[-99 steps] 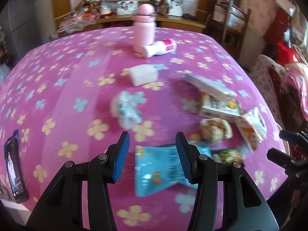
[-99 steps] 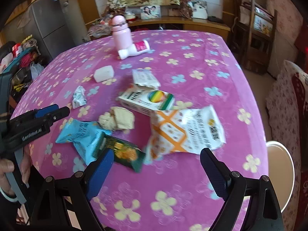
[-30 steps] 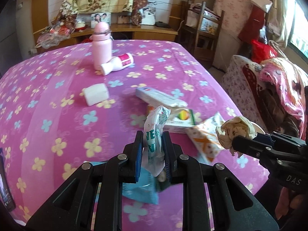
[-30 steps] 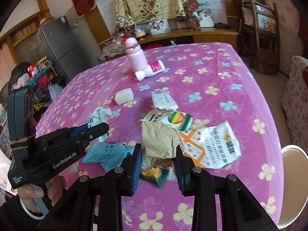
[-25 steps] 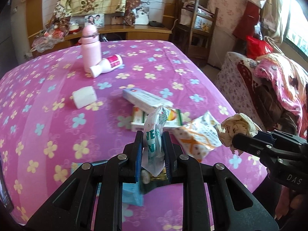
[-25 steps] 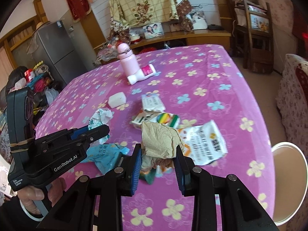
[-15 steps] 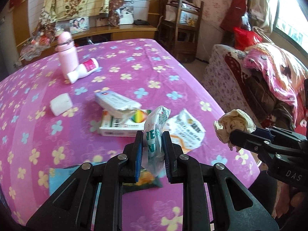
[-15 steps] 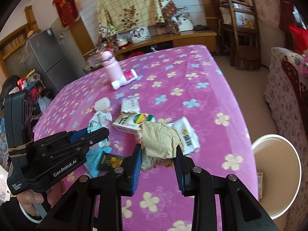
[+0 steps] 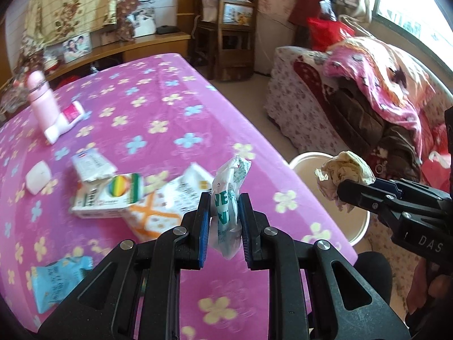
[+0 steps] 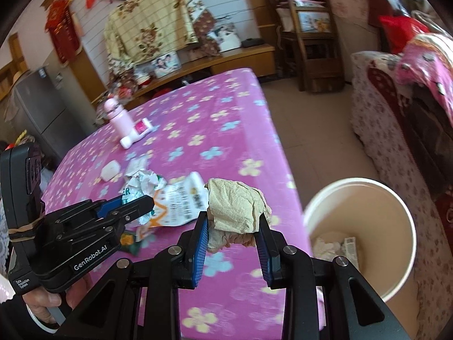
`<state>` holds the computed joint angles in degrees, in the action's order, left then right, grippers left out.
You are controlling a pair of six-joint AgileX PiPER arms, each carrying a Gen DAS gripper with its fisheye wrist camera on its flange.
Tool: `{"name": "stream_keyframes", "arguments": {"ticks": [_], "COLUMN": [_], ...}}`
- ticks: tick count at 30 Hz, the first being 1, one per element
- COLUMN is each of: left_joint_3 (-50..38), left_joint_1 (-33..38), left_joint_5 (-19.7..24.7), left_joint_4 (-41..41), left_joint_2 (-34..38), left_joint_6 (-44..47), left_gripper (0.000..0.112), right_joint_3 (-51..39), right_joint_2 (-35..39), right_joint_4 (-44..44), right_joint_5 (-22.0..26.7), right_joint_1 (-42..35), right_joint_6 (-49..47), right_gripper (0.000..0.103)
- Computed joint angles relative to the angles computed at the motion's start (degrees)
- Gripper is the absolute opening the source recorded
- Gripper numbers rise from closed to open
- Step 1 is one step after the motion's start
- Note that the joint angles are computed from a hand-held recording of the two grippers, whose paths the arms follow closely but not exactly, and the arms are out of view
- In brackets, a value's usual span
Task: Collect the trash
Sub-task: 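Carry the plastic bag and beige tissue over the white bucket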
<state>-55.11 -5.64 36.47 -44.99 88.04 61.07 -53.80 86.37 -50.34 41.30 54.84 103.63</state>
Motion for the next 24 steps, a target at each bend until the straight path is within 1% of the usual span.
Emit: {"name": "stream_keyframes", "arguments": {"ticks": [7, 11, 16, 20, 24], "left_joint_3": [-0.25, -0.6, -1.68, -3.1, -4.95], "left_joint_1": [-8.95, -13.11, -17.43, -20.28, -22.03], "left_joint_5": [-3.1, -4.7, -6.01, -5.96, -4.8], "left_joint_4": [3.21, 4.94, 6.49, 6.83, 6.62], "left_joint_2": [0.9, 2.04, 4.21, 6.41, 8.87], "left_joint_6": [-5.97, -9.08, -12.29, -14.21, -15.48], "left_gripper": [0.017, 0.017, 0.017, 0.017, 0.017], "right_joint_3": [8.44, 12.3, 16.31, 19.61, 23.17], "right_joint_2": [-6.97, -10.28, -13.48, -16.01, -18.52], "right_joint_4": [-0.55, 0.09, 0.58, 1.04, 1.46], "right_joint_5": [0.97, 1.88, 1.58, 1.26, -0.07], "right_joint_1": [-1.39, -2.29, -3.65, -4.85, -6.82], "right_joint_6": [4.11, 4.92, 5.89, 6.74, 7.58], "right_gripper": [0.031, 0.031, 0.031, 0.031, 0.031]}}
